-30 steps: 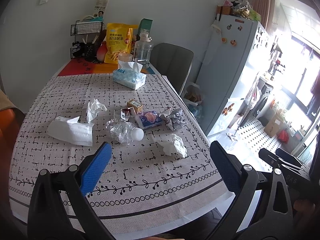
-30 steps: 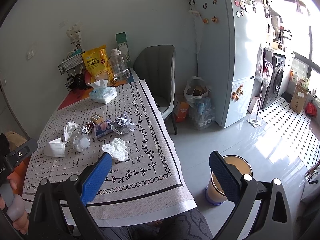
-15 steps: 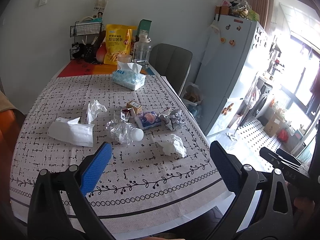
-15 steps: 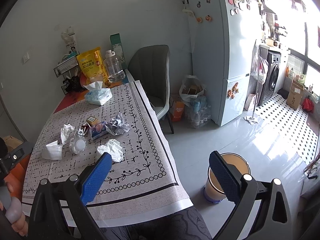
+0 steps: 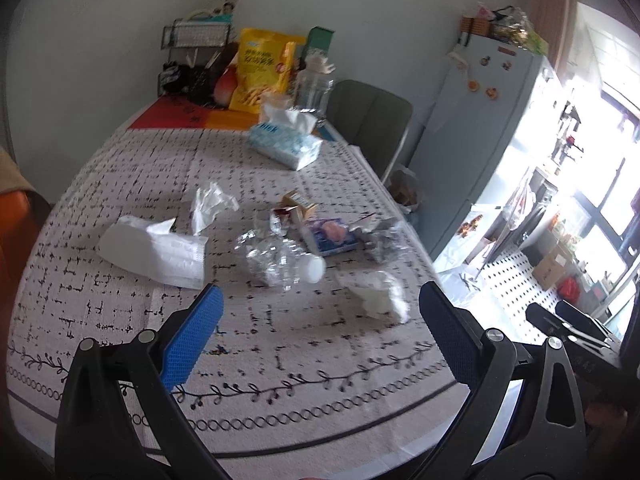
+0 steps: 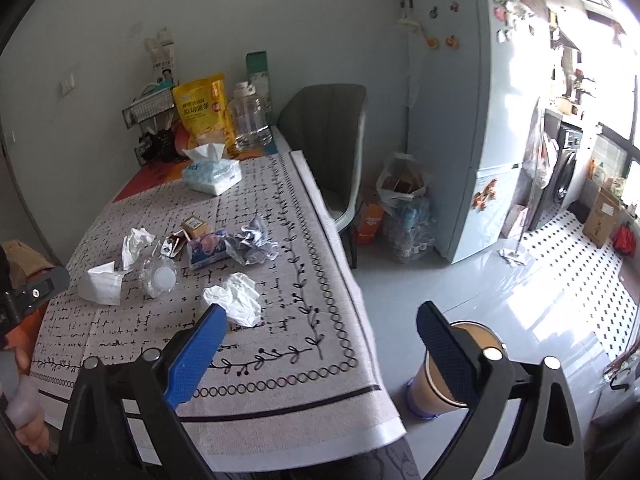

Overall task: Collect trash
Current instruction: 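Grasp the white paper towel with the left gripper while the right gripper grasps a crumpled tissue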

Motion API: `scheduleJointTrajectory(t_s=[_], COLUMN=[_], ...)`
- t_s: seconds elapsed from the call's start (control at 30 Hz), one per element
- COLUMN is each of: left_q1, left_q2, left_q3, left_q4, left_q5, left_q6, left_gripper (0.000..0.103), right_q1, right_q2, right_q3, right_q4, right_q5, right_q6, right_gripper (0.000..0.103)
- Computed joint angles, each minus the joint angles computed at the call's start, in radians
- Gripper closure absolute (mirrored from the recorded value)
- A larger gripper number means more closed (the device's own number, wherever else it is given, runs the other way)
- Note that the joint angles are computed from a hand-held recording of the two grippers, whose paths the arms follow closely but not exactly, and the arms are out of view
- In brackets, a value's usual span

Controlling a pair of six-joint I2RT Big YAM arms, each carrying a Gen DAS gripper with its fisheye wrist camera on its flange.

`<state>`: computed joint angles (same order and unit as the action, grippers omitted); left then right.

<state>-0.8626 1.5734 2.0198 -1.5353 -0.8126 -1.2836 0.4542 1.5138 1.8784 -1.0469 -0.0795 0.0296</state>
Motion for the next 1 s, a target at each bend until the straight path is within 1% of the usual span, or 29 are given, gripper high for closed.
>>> scheduleJointTrajectory(t_s=[0.1,0.23,0.37,0.5,0.6,0.83,0.97,1.0], left_q1=[0.033,0.070,0.103,0.132,0.156,0.216,0.262,0.268], left_q2=[-0.042,-0.090,-0.127,-0.153,-0.165,-0.179,-0.190,-0.186], left_q3=[-0.083,-0.176,-0.240,-0.285,-0.310,-0.348,-0.381,-0.381], left_q4=[0.034,0.058,0.066,0.069,0.060,0.000,0.019,0.016], left_q5=[0.034,0.054,0.073,0.076,0.078,0.083,0.117,0.121], left_q6=[-0.010,-0.029,-0.050,-0.062,-0.077,-0.139,-0.136,-0.138], left_gripper=[0.011,0.014,0.019,0.022,0.024,0.024,0.024,0.024], right_q1=[0.013,0.030,0.046,0.071,0.081,0.100,0.105,0.107], right_q2=[0.038,0.076,0.139,0.185,0.215,0.279,0.307,0.315], right_q3=[0.024,0.033,0.081,0.115,0.139,0.192,0.210,0.216], right_q4=[-0.005,0.013,-0.020,-0.026,-0.032,-0.055,-0.055,-0.056], right_q5=[-0.013,-0.031,-0.076,-0.089,-0.105,-0.127,-0.129,-0.126], right_q6=[0.016,0.030,0.047,0.042,0.043,0.034,0.037,0.036], right_gripper=[0.014,0.017,0.020,0.021,0.021,0.021,0.021,0.022])
